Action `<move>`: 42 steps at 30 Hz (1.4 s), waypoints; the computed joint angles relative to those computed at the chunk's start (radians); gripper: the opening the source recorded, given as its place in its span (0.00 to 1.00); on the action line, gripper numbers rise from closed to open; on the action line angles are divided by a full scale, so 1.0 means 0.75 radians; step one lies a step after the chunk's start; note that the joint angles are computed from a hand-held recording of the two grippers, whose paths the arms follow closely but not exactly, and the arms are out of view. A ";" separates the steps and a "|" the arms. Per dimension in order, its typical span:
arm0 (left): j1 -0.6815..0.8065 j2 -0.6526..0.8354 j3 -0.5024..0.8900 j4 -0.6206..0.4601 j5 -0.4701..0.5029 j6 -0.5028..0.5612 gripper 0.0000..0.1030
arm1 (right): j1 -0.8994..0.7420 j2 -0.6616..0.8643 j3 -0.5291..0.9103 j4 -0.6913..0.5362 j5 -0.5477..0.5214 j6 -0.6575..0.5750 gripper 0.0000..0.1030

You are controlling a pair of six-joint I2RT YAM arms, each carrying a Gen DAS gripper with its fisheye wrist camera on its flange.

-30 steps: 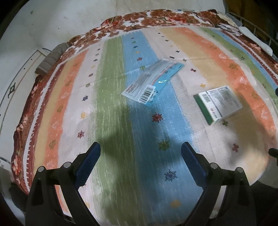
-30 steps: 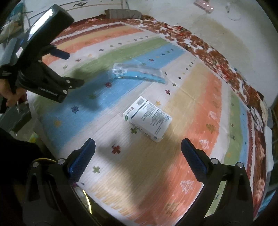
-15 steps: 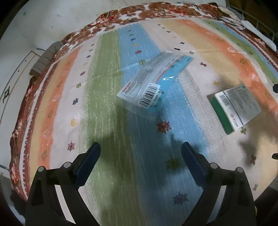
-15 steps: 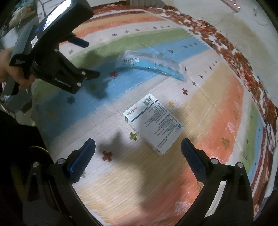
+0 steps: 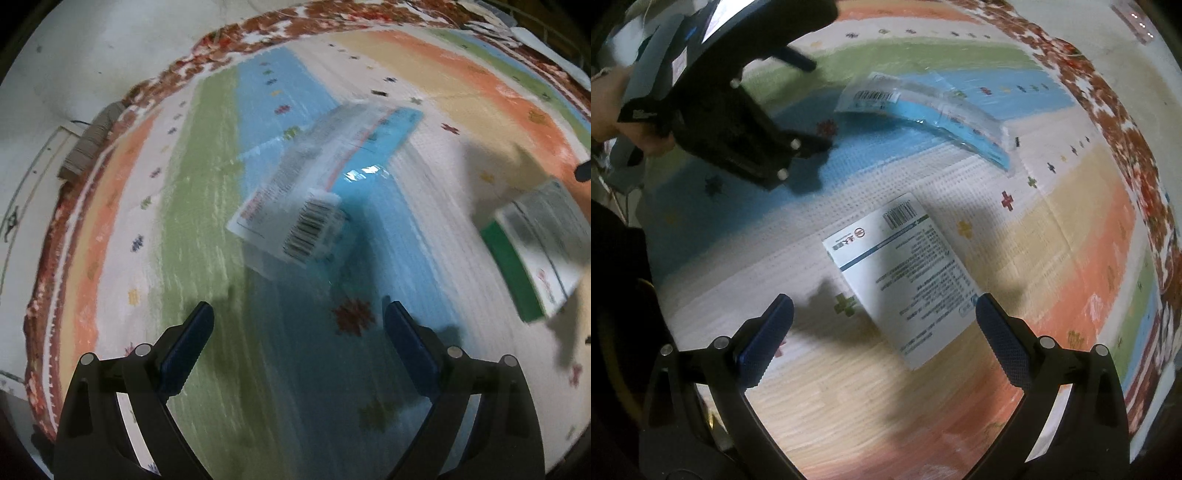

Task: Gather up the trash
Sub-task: 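Grasp the blue-white plastic packet with the left tool while the right tool grasps the white medicine box, then carry the packet in the left tool and box in the right tool over the bin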

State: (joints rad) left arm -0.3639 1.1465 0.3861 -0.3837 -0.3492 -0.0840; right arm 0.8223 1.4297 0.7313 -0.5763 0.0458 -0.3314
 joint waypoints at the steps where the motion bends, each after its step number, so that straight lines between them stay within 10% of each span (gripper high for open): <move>1: 0.004 0.006 -0.005 0.022 0.007 0.000 0.89 | 0.000 0.031 0.017 0.002 0.004 -0.027 0.92; 16: 0.110 0.099 -0.053 0.319 0.157 0.189 0.84 | -0.042 0.388 0.241 -0.056 -0.028 -0.245 0.91; 24: 0.141 0.148 -0.018 0.341 0.245 0.166 0.33 | -0.089 0.322 0.167 -0.035 -0.134 -0.164 0.76; 27: 0.094 0.154 -0.019 0.343 0.198 0.153 0.04 | -0.079 0.260 0.101 -0.003 -0.130 -0.087 0.75; 42: 0.093 -0.112 0.134 -0.171 0.281 0.020 0.00 | 0.247 -0.150 -0.157 0.027 -0.024 0.680 0.71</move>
State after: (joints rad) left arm -0.2942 1.0623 0.4863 -0.5118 -0.1386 -0.0693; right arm 1.0077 1.3171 0.6134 -0.5557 0.0275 0.1786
